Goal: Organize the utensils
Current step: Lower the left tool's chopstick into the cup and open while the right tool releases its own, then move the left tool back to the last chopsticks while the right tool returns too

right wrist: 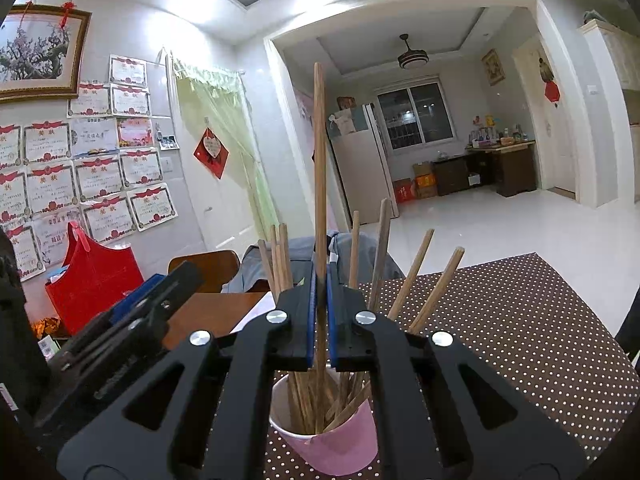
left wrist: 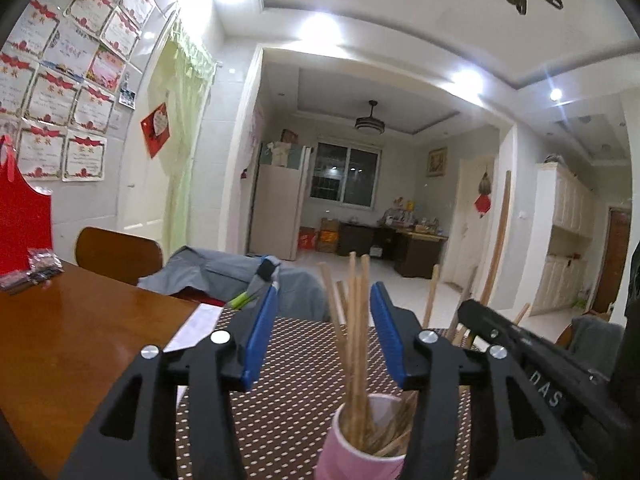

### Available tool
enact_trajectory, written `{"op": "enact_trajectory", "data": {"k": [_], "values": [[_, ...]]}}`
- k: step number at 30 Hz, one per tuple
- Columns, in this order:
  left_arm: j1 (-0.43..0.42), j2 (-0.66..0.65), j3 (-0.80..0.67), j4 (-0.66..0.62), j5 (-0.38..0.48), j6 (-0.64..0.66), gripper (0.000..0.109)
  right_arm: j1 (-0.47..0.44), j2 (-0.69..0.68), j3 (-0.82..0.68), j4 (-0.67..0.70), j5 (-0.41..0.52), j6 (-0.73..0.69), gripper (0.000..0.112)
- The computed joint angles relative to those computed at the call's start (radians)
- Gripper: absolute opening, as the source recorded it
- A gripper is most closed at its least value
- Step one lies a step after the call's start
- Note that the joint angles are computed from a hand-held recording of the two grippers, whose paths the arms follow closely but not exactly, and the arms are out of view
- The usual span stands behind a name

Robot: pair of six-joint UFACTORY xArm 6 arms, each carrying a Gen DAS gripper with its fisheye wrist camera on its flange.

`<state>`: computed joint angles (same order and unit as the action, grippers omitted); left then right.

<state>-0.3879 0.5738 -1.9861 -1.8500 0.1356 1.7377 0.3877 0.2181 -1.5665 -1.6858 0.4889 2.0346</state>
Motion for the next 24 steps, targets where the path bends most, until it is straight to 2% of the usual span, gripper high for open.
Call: {"op": "enact_trajectory", "data": {"k": [2, 4, 10, 16, 24], "values": [[0.003, 0.001, 0.002, 0.011, -0.004, -0.013, 0.051, 0.002, 0.002, -0.002, 0.004, 0.001, -0.005, 0.005], [0.000, 0.010, -0.004, 0.109, -0.018, -0.098, 0.051, 0.001, 0.006, -0.006, 0.011, -0.004, -0.015, 0.005], [0.008, 0.032, -0.008, 0.288, -0.018, -0.297, 0.051, 0.004, 0.014, -0.011, 0.030, 0.004, -0.042, 0.005], [0.005, 0.033, -0.009, 0.281, -0.025, -0.275, 0.051, 0.007, 0.026, -0.024, 0.072, -0.005, -0.091, 0.005], [0.004, 0.018, 0.017, 0.328, -0.021, -0.320, 0.051, 0.020, 0.030, -0.032, 0.202, 0.020, -0.217, 0.006]]}}
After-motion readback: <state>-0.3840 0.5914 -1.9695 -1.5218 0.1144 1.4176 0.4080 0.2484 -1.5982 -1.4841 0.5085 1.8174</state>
